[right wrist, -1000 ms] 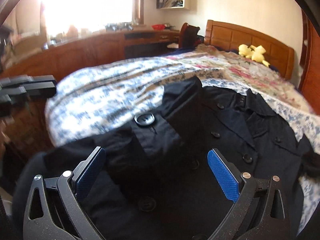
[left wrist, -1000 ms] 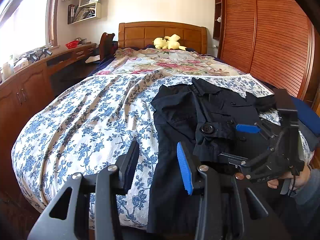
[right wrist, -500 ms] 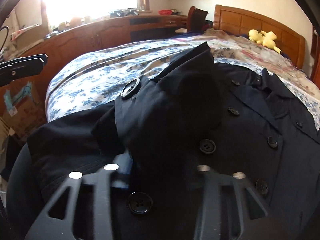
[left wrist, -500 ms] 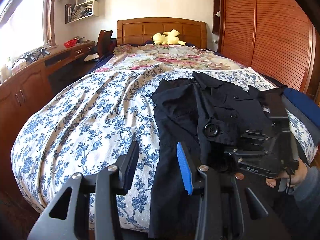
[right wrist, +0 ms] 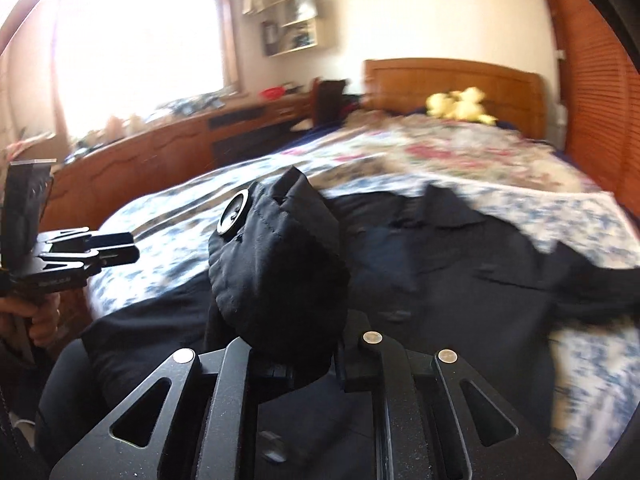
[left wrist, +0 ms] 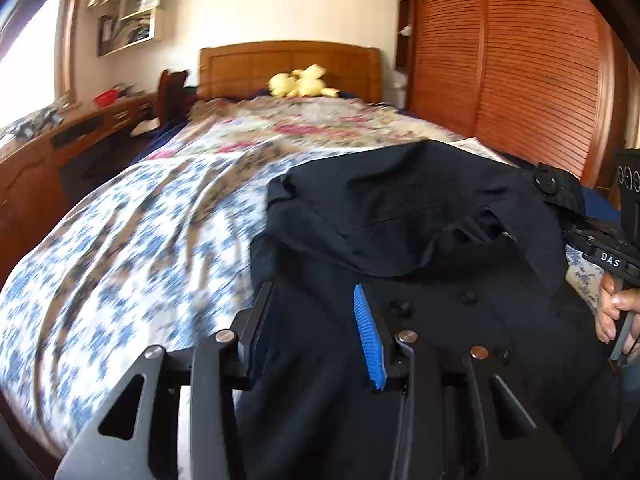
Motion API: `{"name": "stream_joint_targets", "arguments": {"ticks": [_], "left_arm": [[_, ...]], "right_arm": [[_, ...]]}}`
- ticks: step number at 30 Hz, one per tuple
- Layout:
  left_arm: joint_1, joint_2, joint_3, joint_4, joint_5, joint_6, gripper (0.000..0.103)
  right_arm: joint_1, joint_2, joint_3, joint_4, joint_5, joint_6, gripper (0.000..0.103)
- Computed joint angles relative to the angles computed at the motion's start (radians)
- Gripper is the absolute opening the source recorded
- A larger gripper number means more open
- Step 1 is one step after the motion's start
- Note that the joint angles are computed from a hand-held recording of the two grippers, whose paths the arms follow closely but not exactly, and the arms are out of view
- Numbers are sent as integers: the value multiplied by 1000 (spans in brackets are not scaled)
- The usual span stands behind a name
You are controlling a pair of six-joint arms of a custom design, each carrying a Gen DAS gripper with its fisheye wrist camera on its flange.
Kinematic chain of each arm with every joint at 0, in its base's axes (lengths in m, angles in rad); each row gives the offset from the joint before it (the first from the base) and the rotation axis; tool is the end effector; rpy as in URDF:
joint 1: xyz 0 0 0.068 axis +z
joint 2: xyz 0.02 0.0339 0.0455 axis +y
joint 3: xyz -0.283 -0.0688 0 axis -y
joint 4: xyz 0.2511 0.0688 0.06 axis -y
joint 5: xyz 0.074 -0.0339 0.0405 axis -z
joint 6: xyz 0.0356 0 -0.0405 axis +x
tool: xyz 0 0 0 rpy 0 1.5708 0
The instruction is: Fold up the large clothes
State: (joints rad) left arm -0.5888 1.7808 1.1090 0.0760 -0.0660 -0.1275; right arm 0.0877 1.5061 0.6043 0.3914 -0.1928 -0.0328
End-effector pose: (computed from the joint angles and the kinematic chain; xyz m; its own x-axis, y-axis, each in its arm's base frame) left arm 0.3369 -0.2222 0.2195 -0.5276 0.1998 -0.8257 0.4453 0.8928 -0.0685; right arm 0.2978 0.0330 0.1829 -0.4781 -0.0743 -0.8751 -0.2683 0.9611 0.0649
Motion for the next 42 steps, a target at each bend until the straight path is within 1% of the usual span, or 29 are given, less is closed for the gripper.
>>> {"name": "stream_joint_targets", "arguments": {"ticks": [5, 7, 9, 10, 12, 14, 16, 21, 24, 27, 28, 30, 31, 36, 38, 42], "left_arm": [[-38, 117, 143, 13, 31, 24, 38], [-47, 167, 203, 12, 44, 31, 38], [-52, 213, 254, 7, 76, 28, 38], [-52, 239, 278, 10, 94, 31, 38], [-61, 271, 308, 11, 95, 38, 38], [-68, 308, 339, 10, 97, 45, 38], [-72, 332, 352, 11, 99, 50, 38], [-86, 378, 359, 30, 72, 61, 38], [-98, 391, 354, 36, 57, 69, 38], [-106, 383, 335, 56, 58, 71, 38], [-108, 380, 326, 66, 62, 71, 38], [-109, 377, 315, 77, 69, 68, 38], [-108, 378, 314, 79, 73, 67, 38], [-102, 380, 315, 77, 91, 53, 38], [-97, 374, 306, 84, 102, 43, 38], [-91, 361, 290, 90, 122, 34, 38]], "right_arm": [[-122, -129, -63, -98, 8, -10, 12], [-148, -141, -74, -129, 22, -6, 12], [-154, -133, -93, -138, 62, 1, 14], [-153, -127, -104, -137, 80, 7, 18], [-162, -125, -132, -139, 118, 12, 27], [-176, -131, -167, -121, 135, 16, 46], [-196, -145, -188, -120, 144, 19, 53], [-245, -200, -203, -174, 138, 10, 54], [-235, -230, -193, -211, 127, 15, 54], [-220, -234, -185, -216, 137, 26, 54], [-214, -236, -184, -214, 140, 27, 55], [-204, -245, -182, -216, 147, 30, 60], [-198, -253, -182, -217, 157, 34, 61], [-167, -303, -170, -228, 211, 53, 62], [-144, -298, -143, -259, 237, 48, 62], [-103, -251, -108, -269, 296, 35, 62]]}}
